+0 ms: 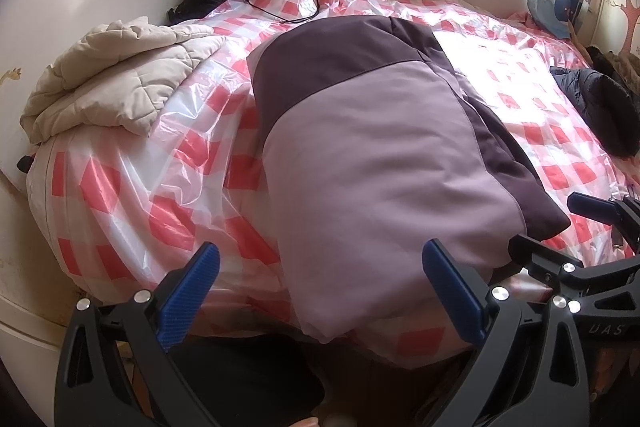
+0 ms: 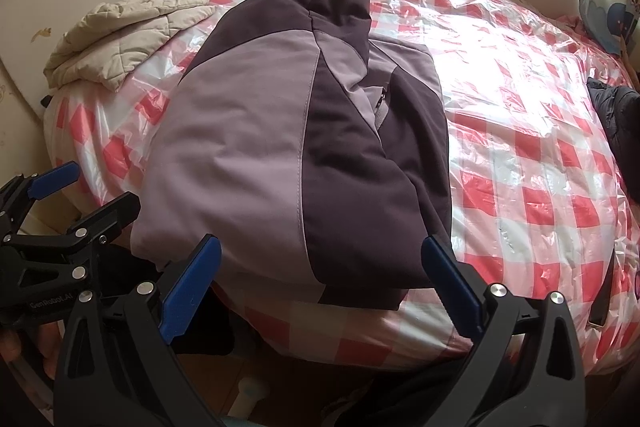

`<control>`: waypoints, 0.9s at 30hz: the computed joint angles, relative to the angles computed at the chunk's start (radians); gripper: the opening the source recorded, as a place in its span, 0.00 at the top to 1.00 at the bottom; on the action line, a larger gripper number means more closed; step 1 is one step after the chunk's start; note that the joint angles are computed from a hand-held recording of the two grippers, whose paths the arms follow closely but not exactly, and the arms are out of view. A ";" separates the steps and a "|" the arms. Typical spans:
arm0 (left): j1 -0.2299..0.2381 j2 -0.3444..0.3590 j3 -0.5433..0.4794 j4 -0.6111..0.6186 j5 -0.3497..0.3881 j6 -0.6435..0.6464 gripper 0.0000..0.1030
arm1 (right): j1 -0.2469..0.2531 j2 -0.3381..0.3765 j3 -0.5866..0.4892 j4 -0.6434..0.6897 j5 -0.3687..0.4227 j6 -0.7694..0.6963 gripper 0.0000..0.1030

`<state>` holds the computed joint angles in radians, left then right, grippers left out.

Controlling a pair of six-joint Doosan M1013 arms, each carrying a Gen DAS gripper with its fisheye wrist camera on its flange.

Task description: Fold large clothes

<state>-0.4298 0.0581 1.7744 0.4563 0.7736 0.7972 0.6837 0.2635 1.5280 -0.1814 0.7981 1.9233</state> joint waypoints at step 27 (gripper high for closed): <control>0.005 0.004 -0.007 -0.009 0.007 0.003 0.06 | -0.004 0.001 0.006 0.012 0.001 -0.021 0.06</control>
